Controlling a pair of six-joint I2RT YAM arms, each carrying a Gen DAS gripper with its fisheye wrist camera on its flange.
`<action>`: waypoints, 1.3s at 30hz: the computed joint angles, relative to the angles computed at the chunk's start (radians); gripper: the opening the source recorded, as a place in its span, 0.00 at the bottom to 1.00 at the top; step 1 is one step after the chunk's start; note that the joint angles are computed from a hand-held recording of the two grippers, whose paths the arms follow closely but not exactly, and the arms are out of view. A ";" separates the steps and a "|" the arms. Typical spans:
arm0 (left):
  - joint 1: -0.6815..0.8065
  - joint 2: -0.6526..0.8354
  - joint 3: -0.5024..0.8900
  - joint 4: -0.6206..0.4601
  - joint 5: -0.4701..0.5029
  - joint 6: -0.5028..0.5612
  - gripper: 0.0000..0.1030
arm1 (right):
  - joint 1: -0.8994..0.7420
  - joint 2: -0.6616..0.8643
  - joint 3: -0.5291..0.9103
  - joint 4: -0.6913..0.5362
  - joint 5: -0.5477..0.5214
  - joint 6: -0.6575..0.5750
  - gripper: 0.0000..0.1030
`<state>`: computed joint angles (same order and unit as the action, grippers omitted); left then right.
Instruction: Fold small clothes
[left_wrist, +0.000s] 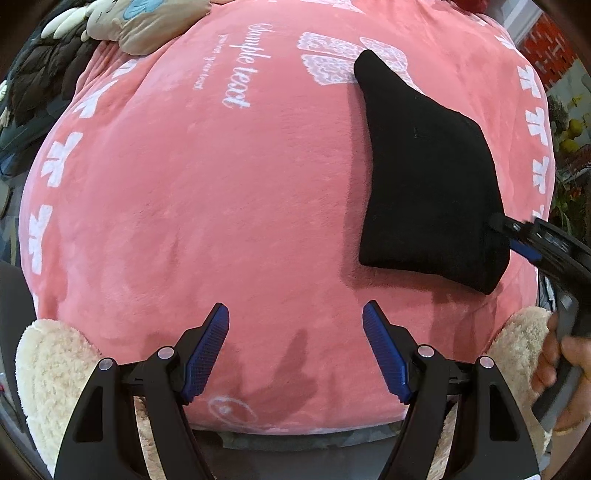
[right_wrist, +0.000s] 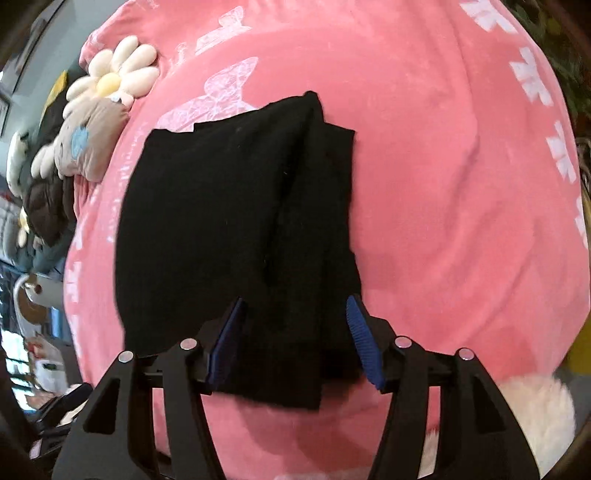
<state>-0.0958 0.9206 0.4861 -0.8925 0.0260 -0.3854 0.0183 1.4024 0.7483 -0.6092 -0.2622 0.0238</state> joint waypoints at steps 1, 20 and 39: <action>-0.003 0.008 0.001 0.005 0.001 -0.004 0.70 | 0.026 0.027 0.019 -0.006 0.013 -0.002 0.18; 0.041 0.585 0.101 0.559 0.405 -0.118 0.76 | -0.126 0.135 0.004 0.028 -0.143 -0.002 0.71; 0.227 0.404 0.577 0.153 0.592 0.055 0.11 | 0.098 -0.018 0.565 -0.229 -0.228 0.174 0.16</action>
